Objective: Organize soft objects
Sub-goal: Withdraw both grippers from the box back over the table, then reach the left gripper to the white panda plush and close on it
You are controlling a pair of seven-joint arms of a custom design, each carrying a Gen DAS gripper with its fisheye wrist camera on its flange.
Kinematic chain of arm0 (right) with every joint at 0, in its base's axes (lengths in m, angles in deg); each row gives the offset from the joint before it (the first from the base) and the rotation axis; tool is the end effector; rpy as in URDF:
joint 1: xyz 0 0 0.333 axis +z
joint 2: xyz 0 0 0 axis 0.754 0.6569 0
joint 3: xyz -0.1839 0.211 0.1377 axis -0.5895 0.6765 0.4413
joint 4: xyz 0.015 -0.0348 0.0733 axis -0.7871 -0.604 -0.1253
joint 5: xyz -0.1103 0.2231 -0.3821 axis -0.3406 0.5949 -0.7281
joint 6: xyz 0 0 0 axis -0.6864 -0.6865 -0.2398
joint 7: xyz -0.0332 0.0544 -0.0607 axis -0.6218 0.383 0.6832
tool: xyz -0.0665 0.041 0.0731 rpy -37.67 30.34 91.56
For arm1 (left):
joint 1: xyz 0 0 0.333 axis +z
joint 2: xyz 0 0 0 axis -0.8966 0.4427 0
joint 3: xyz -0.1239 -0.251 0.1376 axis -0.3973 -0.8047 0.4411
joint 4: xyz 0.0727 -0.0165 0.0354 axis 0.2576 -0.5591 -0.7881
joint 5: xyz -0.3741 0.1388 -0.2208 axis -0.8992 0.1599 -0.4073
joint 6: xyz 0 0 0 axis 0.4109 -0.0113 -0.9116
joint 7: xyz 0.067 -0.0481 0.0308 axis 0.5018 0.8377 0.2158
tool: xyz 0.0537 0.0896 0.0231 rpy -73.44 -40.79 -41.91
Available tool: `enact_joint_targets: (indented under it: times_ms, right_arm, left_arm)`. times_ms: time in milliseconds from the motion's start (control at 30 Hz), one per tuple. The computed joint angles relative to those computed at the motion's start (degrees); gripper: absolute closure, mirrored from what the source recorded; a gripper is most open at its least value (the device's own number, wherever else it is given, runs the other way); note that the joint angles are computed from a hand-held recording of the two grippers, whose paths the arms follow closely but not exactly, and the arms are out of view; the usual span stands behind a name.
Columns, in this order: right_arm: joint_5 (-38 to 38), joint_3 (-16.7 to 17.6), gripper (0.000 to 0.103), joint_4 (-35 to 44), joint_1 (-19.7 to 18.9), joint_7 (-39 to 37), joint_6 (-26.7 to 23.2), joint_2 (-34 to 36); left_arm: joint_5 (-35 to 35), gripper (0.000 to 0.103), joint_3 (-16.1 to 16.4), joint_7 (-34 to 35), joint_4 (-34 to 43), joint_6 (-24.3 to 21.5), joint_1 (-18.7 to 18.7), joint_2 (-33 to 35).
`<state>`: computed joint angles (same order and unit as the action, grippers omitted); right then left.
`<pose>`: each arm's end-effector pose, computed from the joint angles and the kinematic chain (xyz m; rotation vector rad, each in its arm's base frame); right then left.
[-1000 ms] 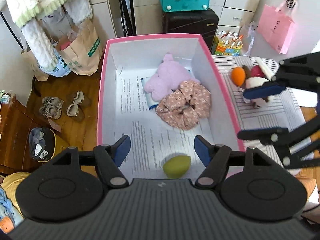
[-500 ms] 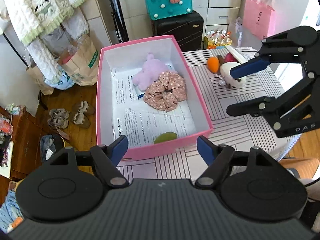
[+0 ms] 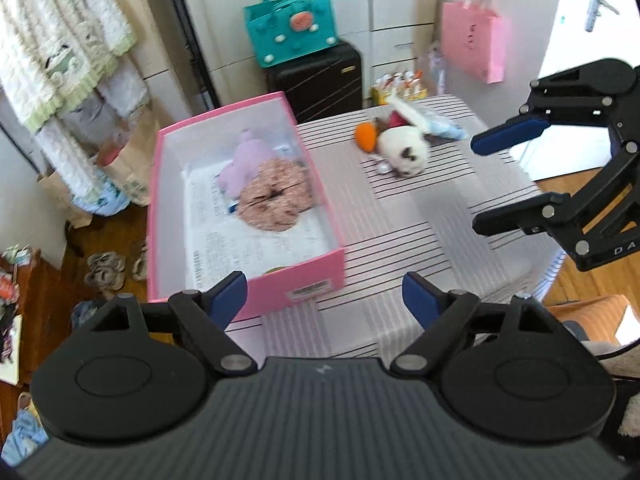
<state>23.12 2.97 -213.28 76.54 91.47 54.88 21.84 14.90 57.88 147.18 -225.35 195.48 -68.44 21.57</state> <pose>0.4156 0.1642 0.6243 -2.1734 0.9904 -0.4572 0.4326 -0.0764 0.6151 -1.2074 2.3988 -0.7319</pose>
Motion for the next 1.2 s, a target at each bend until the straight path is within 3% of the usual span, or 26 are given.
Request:
enact_joint_targets:
  times_ms: [433,700,933,1100,1200]
  right_arm:
    - [-2.69,-2.08,0.033,-15.52,-5.10,6.33,4.68,-16.08]
    - [-4.68,-6.57,0.031,-19.71,-6.49,6.21,10.12,-16.92]
    - [-1.33,-14.11,0.030,-21.20,-1.03,0.52,21.65,-8.75]
    - [1.02,-20.79,0.030,-19.67,5.42,-2.78,32.98,0.11]
    - [0.12,-22.68,0.030,-17.89,7.79,-1.73,37.39,5.77]
  left_arm:
    - [-10.67,0.017,0.96,5.74,-7.55,12.04,-8.94,-1.90]
    - [-16.91,0.015,0.78,8.79,-7.37,20.40,-14.56,3.41]
    - [-23.02,0.015,0.67,12.56,-3.49,28.57,-18.99,13.20]
    - [-23.02,0.015,-1.77,9.82,0.90,31.07,-17.25,20.85]
    - [-23.20,0.015,-2.55,8.33,3.68,30.91,-16.14,25.07]
